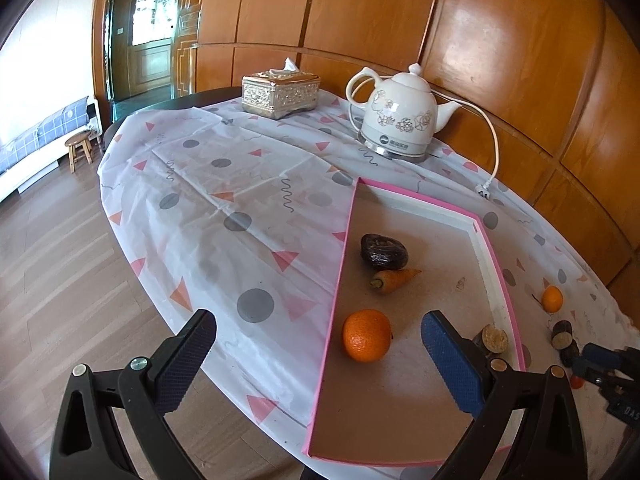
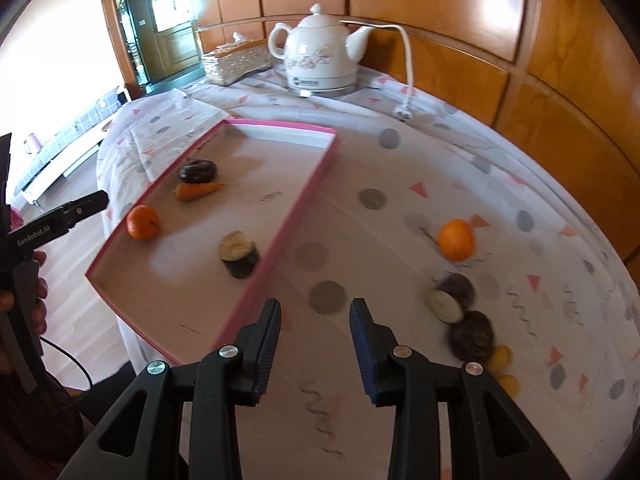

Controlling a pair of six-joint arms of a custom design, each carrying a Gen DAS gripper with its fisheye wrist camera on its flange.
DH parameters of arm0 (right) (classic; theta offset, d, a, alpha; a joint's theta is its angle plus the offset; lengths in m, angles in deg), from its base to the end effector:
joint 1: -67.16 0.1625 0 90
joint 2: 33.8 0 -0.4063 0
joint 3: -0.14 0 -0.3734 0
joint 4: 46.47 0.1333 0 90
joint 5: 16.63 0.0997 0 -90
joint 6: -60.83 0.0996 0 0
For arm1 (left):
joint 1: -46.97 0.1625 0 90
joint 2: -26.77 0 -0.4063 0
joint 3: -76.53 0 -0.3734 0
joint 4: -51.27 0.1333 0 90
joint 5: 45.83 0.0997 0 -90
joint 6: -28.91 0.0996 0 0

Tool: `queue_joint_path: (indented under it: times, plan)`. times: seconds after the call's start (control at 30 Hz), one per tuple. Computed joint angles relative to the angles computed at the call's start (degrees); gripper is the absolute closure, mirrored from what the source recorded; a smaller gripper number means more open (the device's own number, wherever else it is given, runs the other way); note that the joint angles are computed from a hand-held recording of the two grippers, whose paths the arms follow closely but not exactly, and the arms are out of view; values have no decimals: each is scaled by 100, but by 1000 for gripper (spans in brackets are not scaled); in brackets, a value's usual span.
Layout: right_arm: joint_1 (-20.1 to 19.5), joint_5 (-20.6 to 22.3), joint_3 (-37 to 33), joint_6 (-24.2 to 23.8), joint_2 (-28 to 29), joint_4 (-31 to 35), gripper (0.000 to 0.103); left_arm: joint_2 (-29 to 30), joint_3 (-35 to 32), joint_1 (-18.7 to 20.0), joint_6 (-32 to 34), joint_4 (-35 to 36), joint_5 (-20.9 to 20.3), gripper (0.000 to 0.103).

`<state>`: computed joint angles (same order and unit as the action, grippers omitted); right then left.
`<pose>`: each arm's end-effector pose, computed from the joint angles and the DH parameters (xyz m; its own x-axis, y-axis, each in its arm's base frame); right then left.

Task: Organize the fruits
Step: 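Move the left tool over the table toward the loose orange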

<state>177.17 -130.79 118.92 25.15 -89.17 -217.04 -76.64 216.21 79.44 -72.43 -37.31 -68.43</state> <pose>0.2649 -0.4570 0.1055 -0.5393 -0.6851 0.4897 -0.7897 0.6134 -0.0116 -0.1004 -0.3309 0.2456 -0.7077 -0.5399 -0.4558 0.1333 0.5315 -0.8365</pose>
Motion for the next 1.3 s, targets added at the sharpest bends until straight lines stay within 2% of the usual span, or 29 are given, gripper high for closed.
queue_joint_path:
  times: [0.47, 0.53, 0.73, 0.93, 1.1, 1.2, 1.27, 1.3]
  plan:
    - [-335, -390, 206, -300, -485, -334, 67, 208, 11, -277, 97, -36, 222, 0]
    - [-381, -472, 229, -392, -534, -431, 67, 253, -53, -301, -135, 213, 252, 0]
    - [-610, -706, 256, -558, -733, -636, 66, 466, -184, -320, -209, 444, 292, 0]
    - [-920, -875, 245, -561, -939, -777, 66, 611, -168, -316, 328, -8, 277, 0]
    - [-1162, -1092, 169, -674, -1031, -930, 66, 567, -1, -236, 1261, -1184, 93, 0]
    - [-1325, -1210, 106, -814, -1056, -1156, 66, 523, 53, -283, 1169, -1343, 168, 0]
    - [-1455, -1278, 48, -848, -1072, -1332, 66, 514, 91, -293, 1311, -1642, 197, 0]
    - [-1520, -1282, 14, -805, -1086, -1370, 66, 556, 99, -259, 1579, -1975, 147, 0]
